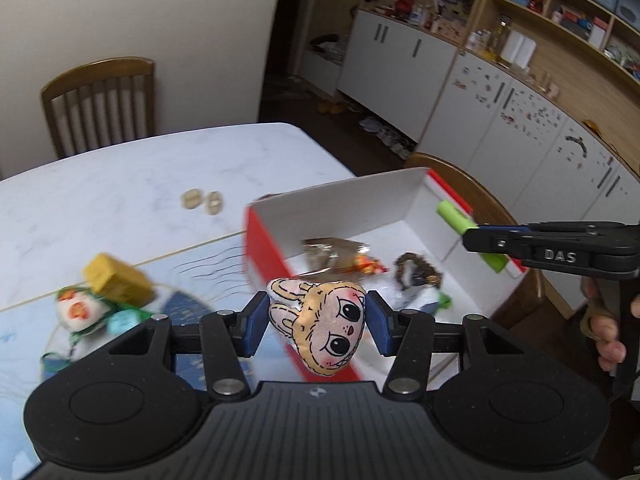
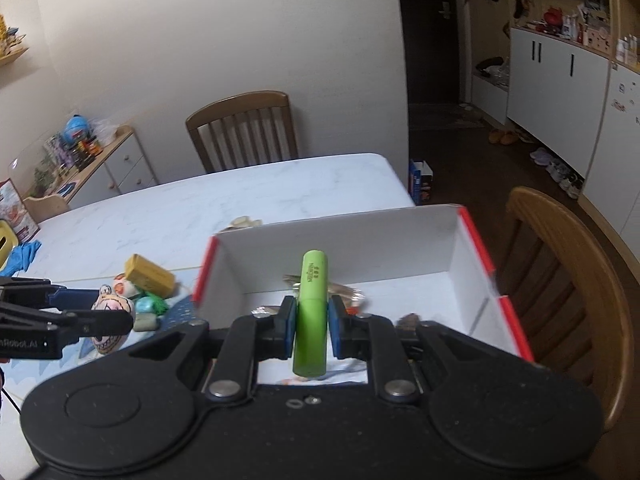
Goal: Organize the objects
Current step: 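Carry the highlighter and bunny plush keychain over the box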
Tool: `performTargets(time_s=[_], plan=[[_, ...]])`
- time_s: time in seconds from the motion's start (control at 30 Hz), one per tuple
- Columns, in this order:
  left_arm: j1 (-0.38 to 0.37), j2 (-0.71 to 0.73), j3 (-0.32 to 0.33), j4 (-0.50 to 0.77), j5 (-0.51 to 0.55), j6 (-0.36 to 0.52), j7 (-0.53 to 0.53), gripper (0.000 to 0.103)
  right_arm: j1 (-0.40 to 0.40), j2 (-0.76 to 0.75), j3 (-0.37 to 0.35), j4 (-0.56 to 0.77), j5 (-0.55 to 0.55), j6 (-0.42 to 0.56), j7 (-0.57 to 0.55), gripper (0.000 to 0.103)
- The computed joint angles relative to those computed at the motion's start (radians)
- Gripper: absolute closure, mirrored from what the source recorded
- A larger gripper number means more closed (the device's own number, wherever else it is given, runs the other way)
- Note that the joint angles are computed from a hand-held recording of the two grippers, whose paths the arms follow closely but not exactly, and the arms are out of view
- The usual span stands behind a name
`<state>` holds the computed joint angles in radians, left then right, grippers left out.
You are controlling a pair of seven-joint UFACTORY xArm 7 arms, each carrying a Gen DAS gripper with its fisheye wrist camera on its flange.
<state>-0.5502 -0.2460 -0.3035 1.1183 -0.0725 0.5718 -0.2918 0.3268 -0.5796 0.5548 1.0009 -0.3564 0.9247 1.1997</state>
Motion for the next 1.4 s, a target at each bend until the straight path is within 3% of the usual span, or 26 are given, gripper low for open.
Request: performTargets(time_s=[0.27,0.6,0.9,1.4], plan=[[-0.038,0.172,-0.051,0.155,0.109,0.034,-0.092,0.052,0.013,-0.090,-0.086,-0.111,0.053,-0.028,-0.072,0.087],[-0.134,0.373,-0.020,0.351,0.243,0.119,-0.197,0.052,-0.017,-0.069,-0.167,-0.166,0.116,-0.105,-0.218,0.087],[-0.220,0.509,0.026,0.494,0.320,0.191,-0.219,0.052,-0.018,0.024,-0.216,-0.171,0.157,-0.140,-0.335,0.087],[-0.298,0.660,0.073,0.674,0.331,0.307,-0.195,0.052,0.000,0.120,-0.252,-0.136,0.205,-0.101,-0.443,0.087]])
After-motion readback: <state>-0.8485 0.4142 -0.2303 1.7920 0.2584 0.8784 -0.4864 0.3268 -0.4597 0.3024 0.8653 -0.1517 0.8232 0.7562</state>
